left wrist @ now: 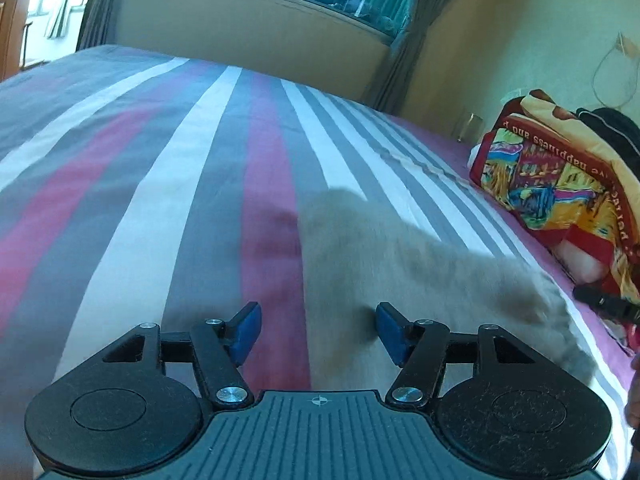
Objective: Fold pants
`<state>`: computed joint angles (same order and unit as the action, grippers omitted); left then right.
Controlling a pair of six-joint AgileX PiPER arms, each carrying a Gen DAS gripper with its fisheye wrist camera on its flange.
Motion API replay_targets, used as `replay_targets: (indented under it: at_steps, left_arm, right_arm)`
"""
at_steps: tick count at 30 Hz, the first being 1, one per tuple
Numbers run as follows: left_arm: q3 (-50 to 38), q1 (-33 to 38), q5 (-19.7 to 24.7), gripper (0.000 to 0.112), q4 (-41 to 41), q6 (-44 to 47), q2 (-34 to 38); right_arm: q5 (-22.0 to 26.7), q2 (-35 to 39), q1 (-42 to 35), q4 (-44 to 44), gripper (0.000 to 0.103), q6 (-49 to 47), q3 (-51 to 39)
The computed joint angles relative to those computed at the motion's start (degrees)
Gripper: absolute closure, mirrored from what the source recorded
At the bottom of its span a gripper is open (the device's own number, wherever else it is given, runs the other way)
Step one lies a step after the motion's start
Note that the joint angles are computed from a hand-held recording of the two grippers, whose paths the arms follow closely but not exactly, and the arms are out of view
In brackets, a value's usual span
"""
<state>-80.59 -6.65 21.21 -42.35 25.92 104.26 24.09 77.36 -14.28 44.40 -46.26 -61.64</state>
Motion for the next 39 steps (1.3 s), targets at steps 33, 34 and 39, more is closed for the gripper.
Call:
replay_targets:
  at_steps: [33, 34, 39]
  left_arm:
    - [-46.7, -3.5, 22.4, 0.039, 30.4, -26.6, 28.0]
    - [-46.1, -3.5, 22.3, 0.039, 30.4, -26.5, 27.6]
    - [-41.4, -3.3, 22.2, 0.039, 29.9, -26.1, 24.2]
  right_arm:
    - [16.9, 28.7, 3.0, -21.0, 0.019, 23.7, -32.4]
    - [16.6, 28.4, 2.9, -20.7, 0.019, 23.3, -31.9]
    - [18.3, 26.7, 2.4, -20.9, 0.020, 24.6, -31.3]
